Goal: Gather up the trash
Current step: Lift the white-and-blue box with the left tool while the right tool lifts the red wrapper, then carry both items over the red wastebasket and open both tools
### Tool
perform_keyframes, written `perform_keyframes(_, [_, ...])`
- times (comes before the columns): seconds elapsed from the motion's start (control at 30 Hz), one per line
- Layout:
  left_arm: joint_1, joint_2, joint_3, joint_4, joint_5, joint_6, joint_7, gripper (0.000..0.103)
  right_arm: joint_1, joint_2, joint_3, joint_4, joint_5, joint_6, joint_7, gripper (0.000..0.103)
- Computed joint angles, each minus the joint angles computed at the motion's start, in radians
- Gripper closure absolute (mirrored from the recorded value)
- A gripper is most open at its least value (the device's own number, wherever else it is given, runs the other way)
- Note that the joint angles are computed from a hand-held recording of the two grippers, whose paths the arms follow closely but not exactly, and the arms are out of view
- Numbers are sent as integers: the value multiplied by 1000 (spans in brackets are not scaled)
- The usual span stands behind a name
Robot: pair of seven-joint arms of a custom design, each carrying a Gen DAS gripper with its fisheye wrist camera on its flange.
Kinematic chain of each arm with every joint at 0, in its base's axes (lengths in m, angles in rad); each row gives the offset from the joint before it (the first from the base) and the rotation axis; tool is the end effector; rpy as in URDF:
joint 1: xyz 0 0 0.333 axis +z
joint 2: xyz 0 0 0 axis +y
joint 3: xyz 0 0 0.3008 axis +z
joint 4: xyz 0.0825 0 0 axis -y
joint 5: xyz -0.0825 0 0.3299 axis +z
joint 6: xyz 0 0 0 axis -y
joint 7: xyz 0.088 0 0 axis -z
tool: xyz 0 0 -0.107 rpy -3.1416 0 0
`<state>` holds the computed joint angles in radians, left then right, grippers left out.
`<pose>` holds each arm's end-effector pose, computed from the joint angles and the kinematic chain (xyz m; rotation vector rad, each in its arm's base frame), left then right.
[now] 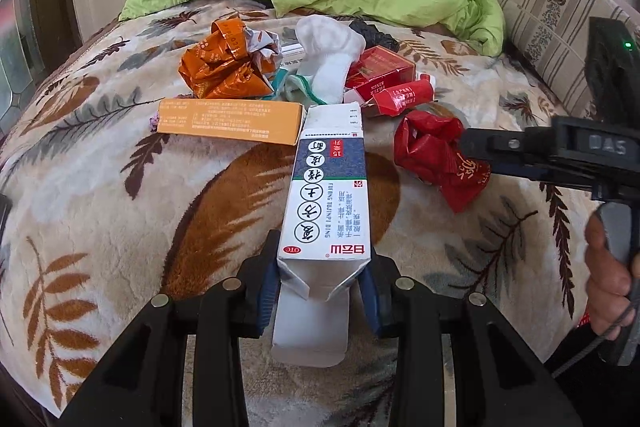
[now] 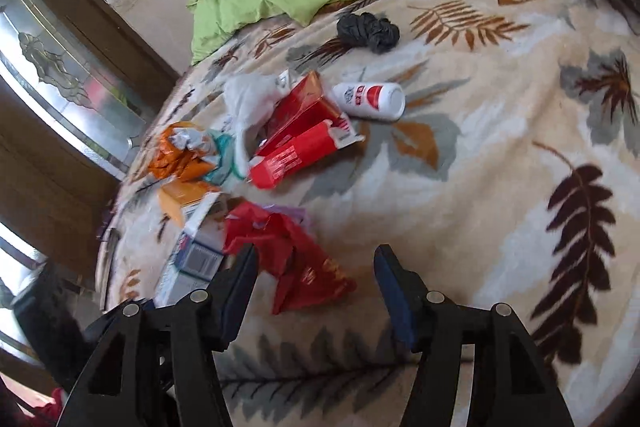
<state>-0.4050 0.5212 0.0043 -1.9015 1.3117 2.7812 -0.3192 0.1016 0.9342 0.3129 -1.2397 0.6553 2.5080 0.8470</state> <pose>0.5315 -0.2722 0.2676 -2.0681 1.5151 -0.6620 0.6945 0.2200 0.2710 -2.0412 1.2242 0.1796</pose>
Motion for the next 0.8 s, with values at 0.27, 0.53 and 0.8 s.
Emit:
perform_keyframes(0.27, [-4, 14, 11, 20, 14, -11, -26, 65, 22, 11, -8, 11, -31, -9, 20, 89])
perform_keyframes(0.53, [-9, -18, 6, 1, 127, -25, -127, 70, -72, -153, 86, -276, 142, 200, -112, 89])
perform_keyframes(0.8, [7, -62, -66, -10, 255, -32, -171, 70, -186, -319, 160, -498, 451, 245, -323, 89])
